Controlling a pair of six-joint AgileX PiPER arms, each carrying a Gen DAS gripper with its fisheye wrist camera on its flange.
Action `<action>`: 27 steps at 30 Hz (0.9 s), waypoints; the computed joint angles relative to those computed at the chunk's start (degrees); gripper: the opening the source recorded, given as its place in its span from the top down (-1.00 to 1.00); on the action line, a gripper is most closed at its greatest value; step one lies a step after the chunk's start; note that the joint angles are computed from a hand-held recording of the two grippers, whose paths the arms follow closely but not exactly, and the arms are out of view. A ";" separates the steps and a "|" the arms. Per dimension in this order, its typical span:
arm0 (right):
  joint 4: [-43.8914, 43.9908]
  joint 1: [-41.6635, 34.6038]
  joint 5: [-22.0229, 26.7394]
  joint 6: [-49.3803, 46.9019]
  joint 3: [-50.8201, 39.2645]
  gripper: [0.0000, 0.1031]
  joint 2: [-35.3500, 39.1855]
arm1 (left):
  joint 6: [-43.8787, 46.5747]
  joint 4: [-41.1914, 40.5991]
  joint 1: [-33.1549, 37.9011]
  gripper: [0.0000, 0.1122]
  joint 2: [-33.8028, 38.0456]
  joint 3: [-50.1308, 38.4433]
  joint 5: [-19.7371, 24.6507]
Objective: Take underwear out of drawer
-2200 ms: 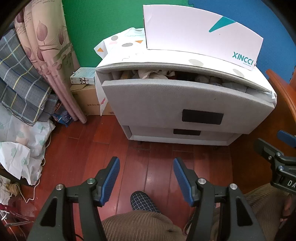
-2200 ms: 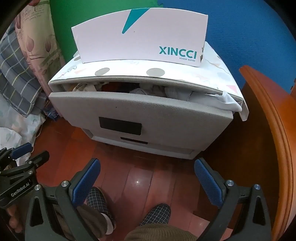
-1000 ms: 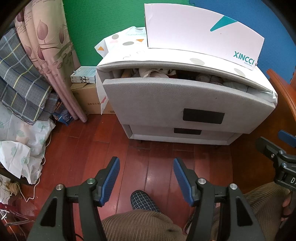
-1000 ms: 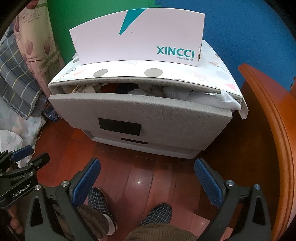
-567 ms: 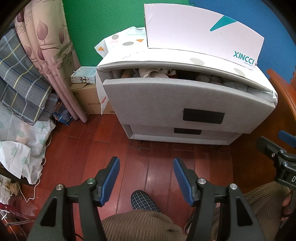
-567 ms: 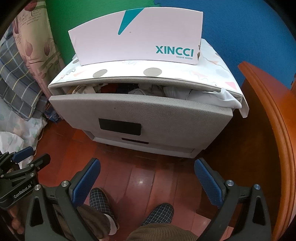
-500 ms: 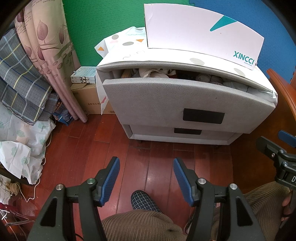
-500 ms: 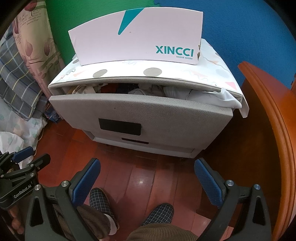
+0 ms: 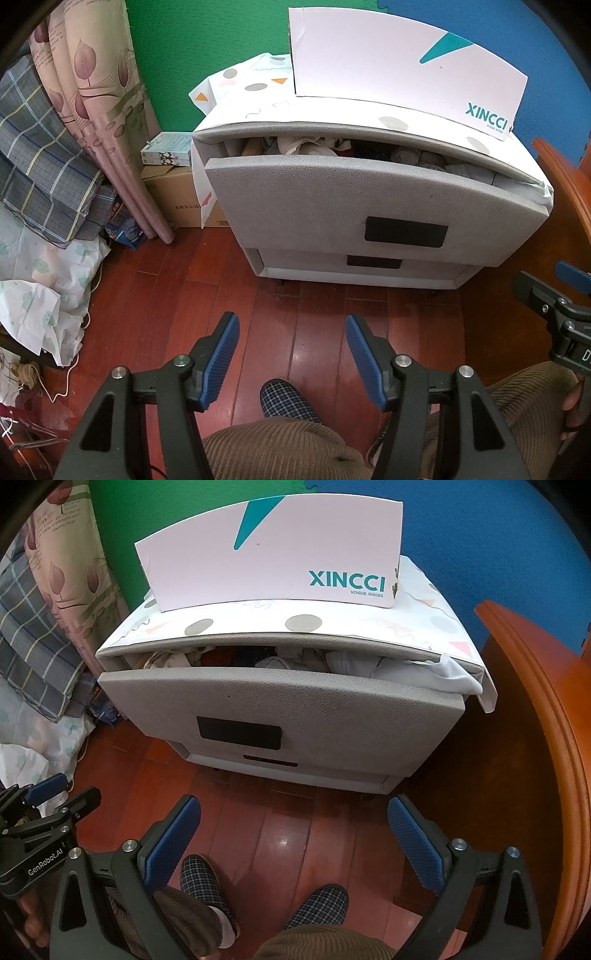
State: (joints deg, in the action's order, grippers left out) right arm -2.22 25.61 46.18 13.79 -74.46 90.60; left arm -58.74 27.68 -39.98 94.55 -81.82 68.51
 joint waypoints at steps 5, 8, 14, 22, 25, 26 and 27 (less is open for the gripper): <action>0.75 -0.38 0.02 -0.33 -0.16 -0.95 0.08 | -0.05 -0.02 0.03 -0.10 -0.03 0.01 -0.08; 1.07 -0.50 -0.09 -0.46 -0.13 -0.95 0.07 | 0.28 -0.71 0.42 -0.10 -0.40 0.19 -0.85; 3.23 -1.68 -0.77 -1.78 0.65 -0.95 -0.30 | 1.76 -2.51 2.06 -0.10 -1.75 -0.11 -3.53; 6.93 -3.71 -1.46 -4.22 1.43 -0.95 -0.62 | 7.62 -12.02 11.76 -0.10 -1.51 -4.04 -8.99; 8.20 -4.47 -1.50 -5.23 1.55 -0.95 -0.55 | 10.59 -17.75 17.00 -0.16 -0.40 -5.67 -11.39; 8.67 -4.72 -1.46 -5.57 1.54 -0.95 -0.50 | 11.43 -19.72 18.75 -0.18 0.12 -6.19 -12.09; 9.18 -4.97 -1.45 -5.91 1.57 -0.95 -0.45 | 12.05 -21.21 20.09 -0.21 0.53 -6.49 -12.59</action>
